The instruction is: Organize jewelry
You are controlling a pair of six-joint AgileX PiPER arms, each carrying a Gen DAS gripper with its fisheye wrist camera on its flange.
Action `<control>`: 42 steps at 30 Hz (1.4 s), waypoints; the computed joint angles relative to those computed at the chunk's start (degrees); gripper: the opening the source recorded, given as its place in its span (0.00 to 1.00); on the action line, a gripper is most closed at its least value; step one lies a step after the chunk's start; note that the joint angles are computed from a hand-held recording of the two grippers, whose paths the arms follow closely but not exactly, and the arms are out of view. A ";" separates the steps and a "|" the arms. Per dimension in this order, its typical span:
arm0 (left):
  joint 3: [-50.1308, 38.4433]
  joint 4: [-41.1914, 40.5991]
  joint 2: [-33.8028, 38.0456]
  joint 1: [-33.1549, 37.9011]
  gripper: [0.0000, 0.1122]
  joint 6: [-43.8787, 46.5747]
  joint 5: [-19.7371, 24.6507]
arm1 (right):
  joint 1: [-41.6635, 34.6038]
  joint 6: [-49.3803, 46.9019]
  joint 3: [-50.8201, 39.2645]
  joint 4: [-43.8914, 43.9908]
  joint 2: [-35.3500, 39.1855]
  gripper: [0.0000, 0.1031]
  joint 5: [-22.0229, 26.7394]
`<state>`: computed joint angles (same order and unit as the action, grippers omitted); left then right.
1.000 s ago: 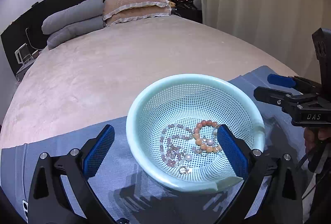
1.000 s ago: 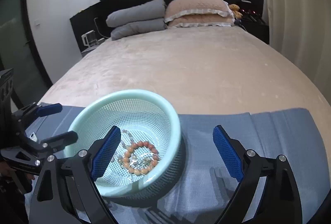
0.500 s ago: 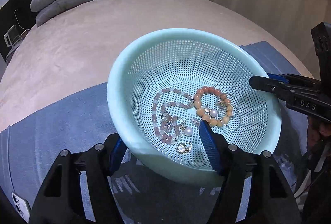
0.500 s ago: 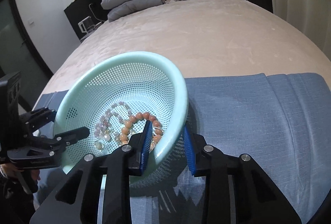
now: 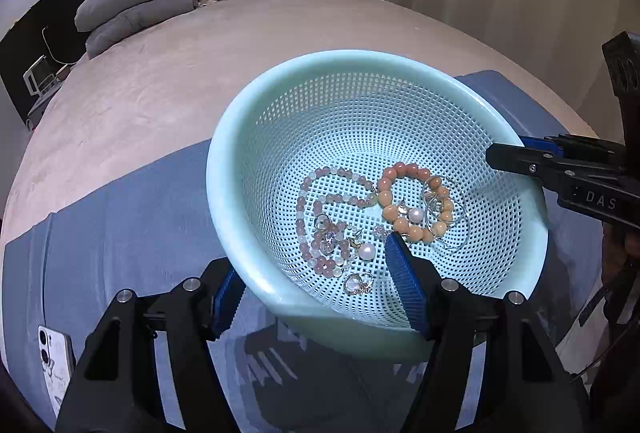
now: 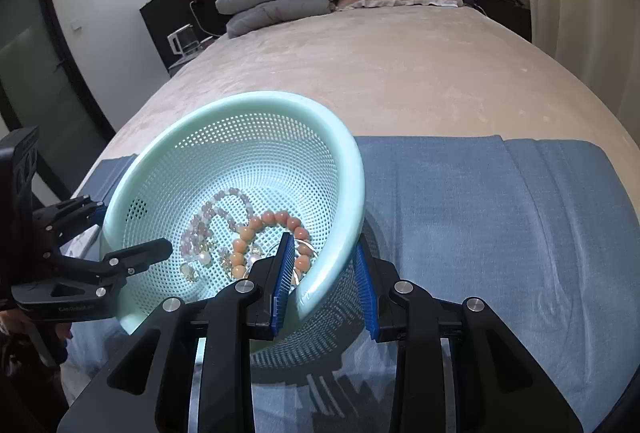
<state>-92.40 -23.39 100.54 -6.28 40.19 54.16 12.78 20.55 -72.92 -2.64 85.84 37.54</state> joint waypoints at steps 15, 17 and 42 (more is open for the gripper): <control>12.47 0.32 -6.13 1.63 0.87 2.20 -6.35 | 5.91 6.17 7.60 -2.83 -3.67 0.43 -0.58; 15.37 0.23 -8.38 1.92 0.87 3.59 -10.41 | 7.79 10.41 8.18 -7.54 -5.47 0.58 -0.94; 42.07 -18.75 -41.66 15.15 0.87 10.96 -12.77 | 46.24 71.00 21.23 -52.62 -23.18 0.92 29.33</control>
<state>-50.33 -42.15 58.88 8.87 51.15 41.39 59.02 91.55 -51.68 -55.26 62.66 66.87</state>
